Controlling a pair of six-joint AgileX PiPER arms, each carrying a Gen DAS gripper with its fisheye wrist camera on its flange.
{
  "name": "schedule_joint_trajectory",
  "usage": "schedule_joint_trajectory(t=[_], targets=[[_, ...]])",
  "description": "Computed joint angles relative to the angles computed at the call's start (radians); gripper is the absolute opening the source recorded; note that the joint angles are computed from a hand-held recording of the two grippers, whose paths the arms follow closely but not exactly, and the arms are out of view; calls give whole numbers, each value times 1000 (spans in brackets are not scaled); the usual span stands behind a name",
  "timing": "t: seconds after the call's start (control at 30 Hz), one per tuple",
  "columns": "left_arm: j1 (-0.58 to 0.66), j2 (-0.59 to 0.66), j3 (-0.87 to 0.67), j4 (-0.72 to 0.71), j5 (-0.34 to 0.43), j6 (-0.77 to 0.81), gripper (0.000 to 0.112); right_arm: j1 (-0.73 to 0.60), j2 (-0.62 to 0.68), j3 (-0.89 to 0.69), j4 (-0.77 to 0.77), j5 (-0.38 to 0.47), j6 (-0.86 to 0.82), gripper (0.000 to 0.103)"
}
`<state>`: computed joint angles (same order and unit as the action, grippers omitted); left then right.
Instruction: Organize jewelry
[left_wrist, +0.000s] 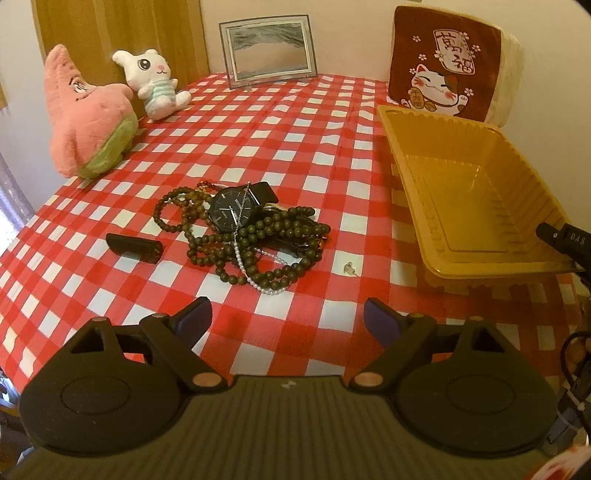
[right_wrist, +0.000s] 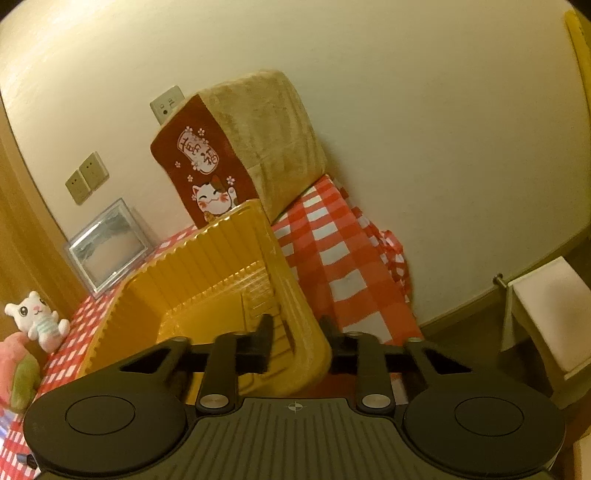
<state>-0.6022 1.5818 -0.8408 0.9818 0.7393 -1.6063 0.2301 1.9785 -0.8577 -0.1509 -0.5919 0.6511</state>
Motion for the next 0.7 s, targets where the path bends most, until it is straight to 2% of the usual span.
schedule_joint_trajectory(t=[0.17,0.37,0.57,0.7], targets=[[26,16,2,41,-40,-1,87,-6,-11,-3,-38,20,-32,8],[62,52,-9,85,-88,10,80,-32,-59,13,-73,59,-113,5],[80,99,-12,189,-147,2,65,-84,-122,46,-128,65,-195,5],[90,136,-19,276,-200,0,46,-111,-152,50,-185,83,-196,5]])
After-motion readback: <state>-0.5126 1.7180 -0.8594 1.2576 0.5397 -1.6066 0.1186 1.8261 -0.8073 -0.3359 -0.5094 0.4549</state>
